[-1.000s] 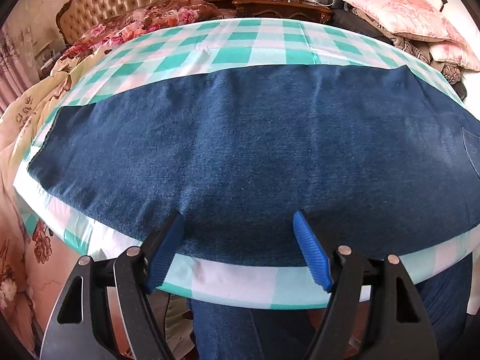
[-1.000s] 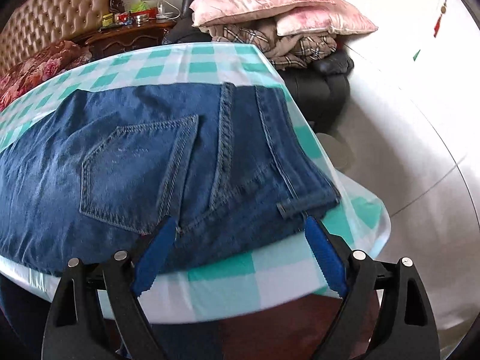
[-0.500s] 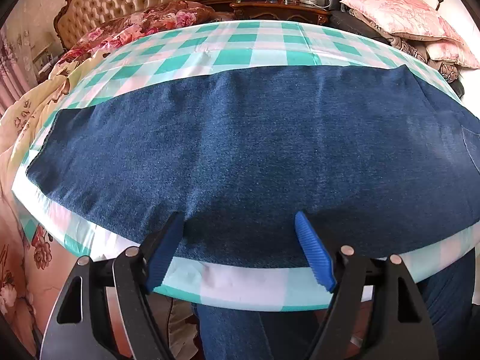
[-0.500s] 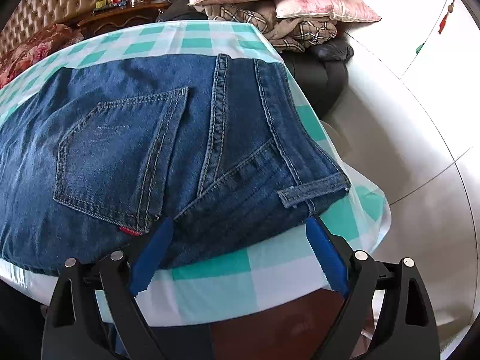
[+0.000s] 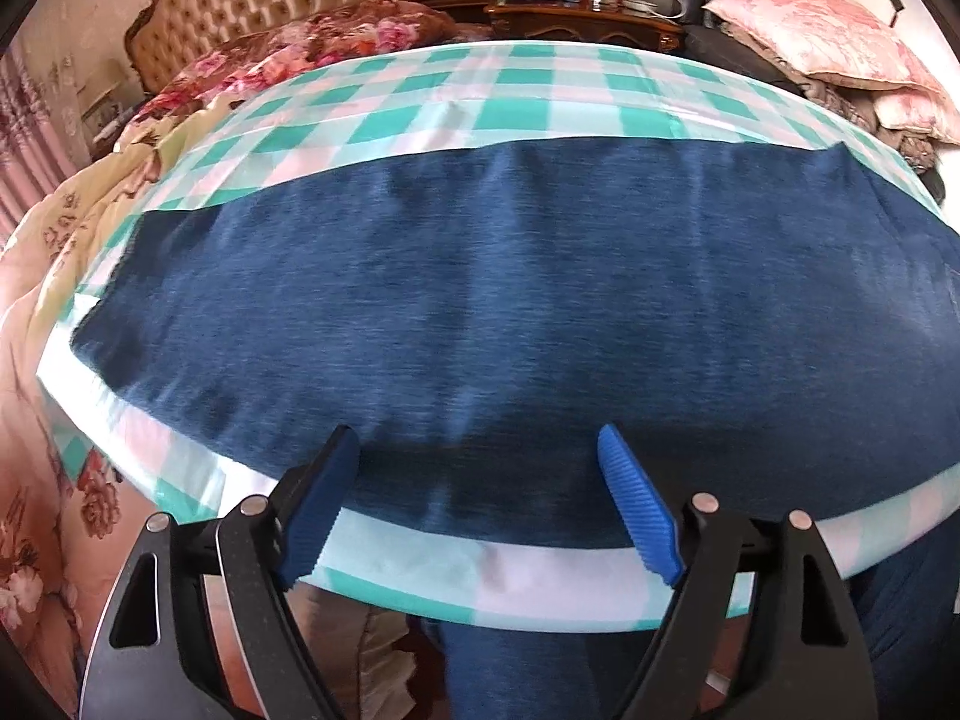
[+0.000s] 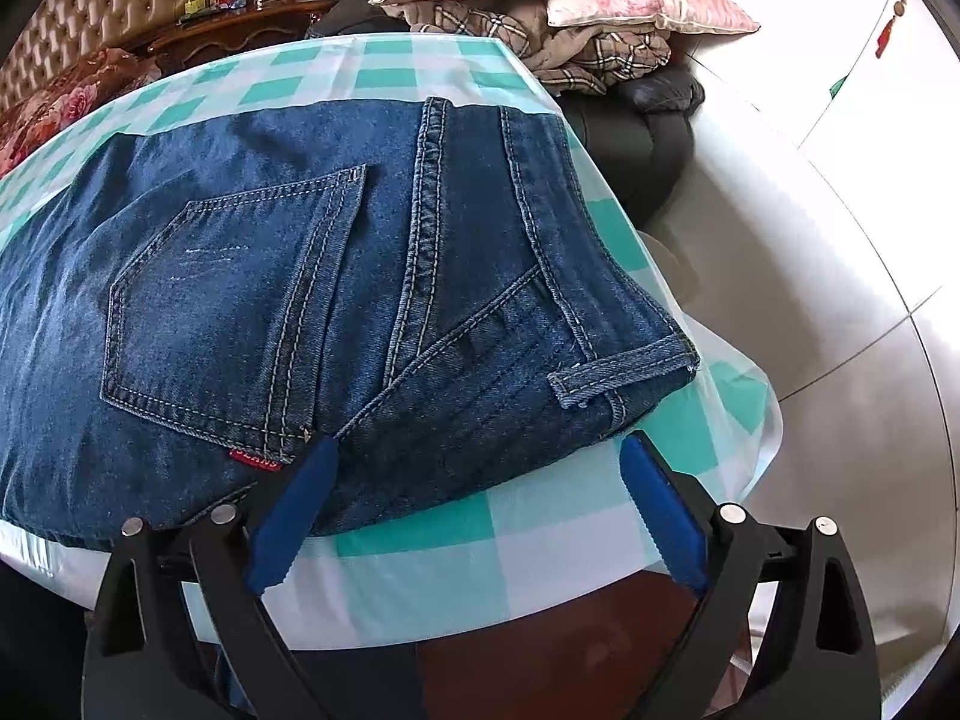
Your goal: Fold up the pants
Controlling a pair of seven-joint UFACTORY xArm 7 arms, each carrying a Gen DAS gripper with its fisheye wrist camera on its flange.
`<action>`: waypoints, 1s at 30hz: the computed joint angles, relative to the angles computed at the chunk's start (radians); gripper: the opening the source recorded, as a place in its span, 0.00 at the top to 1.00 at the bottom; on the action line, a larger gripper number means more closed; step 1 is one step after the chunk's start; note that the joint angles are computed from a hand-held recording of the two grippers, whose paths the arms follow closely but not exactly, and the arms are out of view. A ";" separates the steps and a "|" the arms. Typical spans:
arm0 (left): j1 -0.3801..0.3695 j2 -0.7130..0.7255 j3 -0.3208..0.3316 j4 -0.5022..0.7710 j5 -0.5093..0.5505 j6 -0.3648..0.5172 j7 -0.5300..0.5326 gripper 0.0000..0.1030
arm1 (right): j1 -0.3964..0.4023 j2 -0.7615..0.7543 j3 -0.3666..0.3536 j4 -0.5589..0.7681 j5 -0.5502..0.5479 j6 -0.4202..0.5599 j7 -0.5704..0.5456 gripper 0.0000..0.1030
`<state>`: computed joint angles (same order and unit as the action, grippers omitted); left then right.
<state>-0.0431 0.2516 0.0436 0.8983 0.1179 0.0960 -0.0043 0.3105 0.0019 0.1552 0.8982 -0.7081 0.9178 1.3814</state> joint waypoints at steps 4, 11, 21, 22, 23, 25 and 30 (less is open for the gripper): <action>-0.013 0.010 0.046 0.013 0.034 -0.001 -0.029 0.20 | 0.013 0.018 0.009 0.041 -0.022 0.062 -0.002 0.21; -0.104 0.062 0.249 0.087 0.198 0.034 -0.228 0.19 | 0.063 0.088 0.011 0.148 -0.076 0.171 0.029 0.27; -0.085 0.133 0.333 0.229 0.431 0.162 -0.459 0.19 | 0.053 0.013 -0.002 0.018 -0.012 0.111 0.070 0.27; -0.072 0.152 0.328 0.255 0.442 0.187 -0.470 0.19 | 0.050 0.003 0.000 0.005 -0.013 0.101 0.073 0.27; -0.055 0.161 0.315 0.270 0.447 0.199 -0.475 0.19 | 0.045 -0.006 0.002 -0.007 -0.015 0.087 0.078 0.27; -0.033 0.180 0.303 0.306 0.468 0.246 -0.498 0.19 | 0.036 -0.021 0.007 -0.029 -0.024 0.063 0.086 0.27; -0.028 0.162 0.294 0.334 0.554 0.330 -0.611 0.19 | 0.031 -0.014 0.020 -0.027 -0.048 0.064 0.104 0.27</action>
<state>-0.0710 0.4135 0.3380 1.2320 0.6721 0.4263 -0.6151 0.3410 -0.0125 0.1752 0.8709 -0.7563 0.9820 1.4857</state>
